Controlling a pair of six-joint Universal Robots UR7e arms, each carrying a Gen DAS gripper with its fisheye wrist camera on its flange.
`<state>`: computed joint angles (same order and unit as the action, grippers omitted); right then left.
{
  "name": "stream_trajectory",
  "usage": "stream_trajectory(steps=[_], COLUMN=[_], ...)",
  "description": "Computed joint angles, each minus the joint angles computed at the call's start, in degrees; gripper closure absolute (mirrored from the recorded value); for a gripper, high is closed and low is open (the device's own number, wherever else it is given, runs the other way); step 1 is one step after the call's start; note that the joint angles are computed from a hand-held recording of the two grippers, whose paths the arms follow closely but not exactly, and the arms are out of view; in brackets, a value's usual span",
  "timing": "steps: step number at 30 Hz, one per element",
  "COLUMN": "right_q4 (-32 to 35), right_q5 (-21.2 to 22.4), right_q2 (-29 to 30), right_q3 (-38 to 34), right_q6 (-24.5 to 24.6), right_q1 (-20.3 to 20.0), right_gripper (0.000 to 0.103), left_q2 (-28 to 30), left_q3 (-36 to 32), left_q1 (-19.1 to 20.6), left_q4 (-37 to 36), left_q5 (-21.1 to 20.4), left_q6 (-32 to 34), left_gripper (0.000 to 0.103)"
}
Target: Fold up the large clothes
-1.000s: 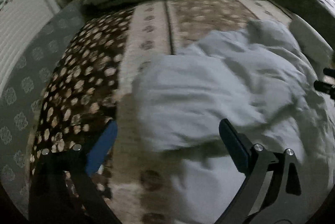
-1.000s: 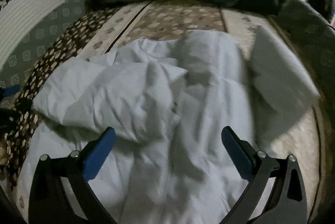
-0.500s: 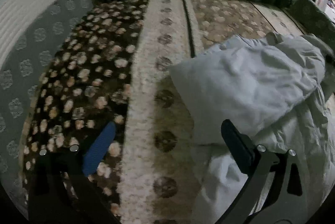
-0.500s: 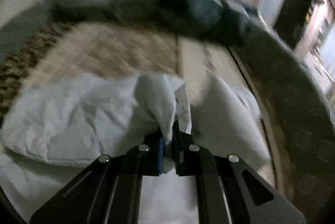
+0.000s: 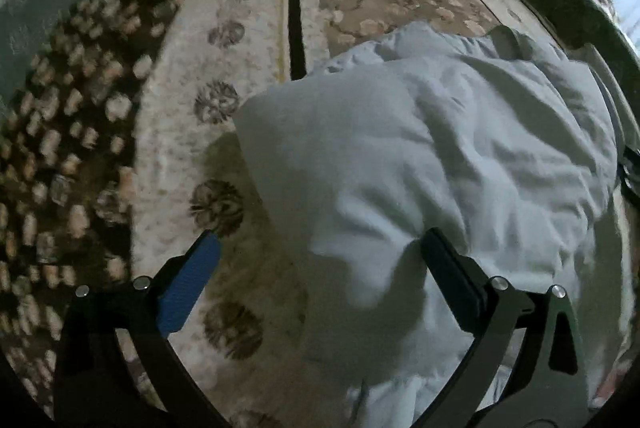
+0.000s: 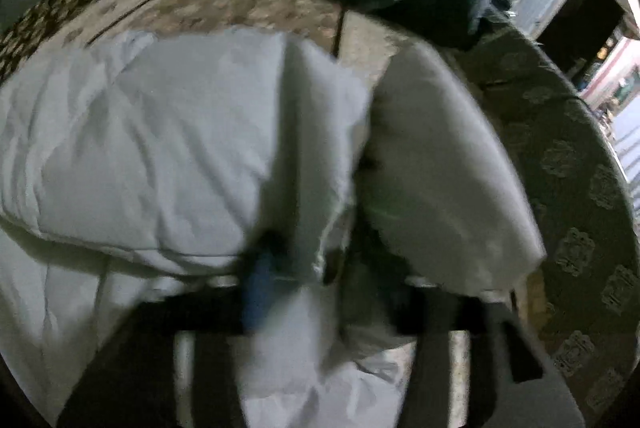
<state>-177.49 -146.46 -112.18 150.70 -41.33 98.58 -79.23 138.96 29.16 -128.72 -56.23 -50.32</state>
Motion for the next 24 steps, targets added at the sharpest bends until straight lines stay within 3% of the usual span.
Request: stream_trajectory(steps=[3, 6, 9, 10, 12, 13, 14, 16, 18, 22, 24], right_q4=[14.3, 26.6, 25.7, 25.3, 25.8, 26.9, 27.6, 28.7, 28.7, 23.3, 19.8], right_q5=[9.1, 18.4, 18.7, 19.3, 22.0, 23.6, 24.4, 26.2, 26.7, 27.4, 25.1], right_q2=[-9.8, -14.2, -11.5, -10.3, -10.5, -10.7, -11.0, -11.6, -11.1, -3.9, 2.1], right_q3=[-2.7, -5.8, -5.4, -5.2, -5.0, -5.2, -5.1, -4.5, -3.4, -2.2, -2.7], right_q6=[6.2, 12.1, 12.6, 12.8, 13.8, 15.2, 16.1, 16.7, 17.6, 20.7, 22.6], right_q1=[-0.8, -5.5, -7.7, -9.2, -11.8, -13.0, -13.4, -13.8, -13.3, -11.9, -8.3], right_gripper=[0.025, 0.025, 0.025, 0.026, 0.026, 0.026, 0.025, 0.024, 0.024, 0.024, 0.024], left_q2=[1.8, 5.8, 10.7, 11.8, 11.4, 10.9, 9.6, 6.0, 2.3, -1.7, -2.6], left_q3=[0.0, -0.8, -2.6, -2.9, -3.0, -3.1, -3.1, -2.4, -1.7, -2.7, -3.6], left_q1=[2.0, 2.8, 2.5, 1.7, 0.3, -0.3, -0.8, -2.2, -5.4, -8.3, -8.1], left_q4=[-5.4, -8.7, -9.1, -9.6, -8.8, -7.5, -6.0, -3.8, 0.9, 10.1, 13.1], left_q5=[-1.7, -2.7, -1.9, -0.6, 1.3, 2.3, 3.0, 3.5, 5.2, 7.9, 9.5], left_q6=[5.5, 10.2, 12.3, 12.3, 10.9, 9.7, 8.6, 7.3, 6.7, 3.7, 3.0], left_gripper=[0.003, 0.003, 0.003, 0.011, 0.039, 0.065, 0.078, 0.089, 0.093, 0.097, 0.096])
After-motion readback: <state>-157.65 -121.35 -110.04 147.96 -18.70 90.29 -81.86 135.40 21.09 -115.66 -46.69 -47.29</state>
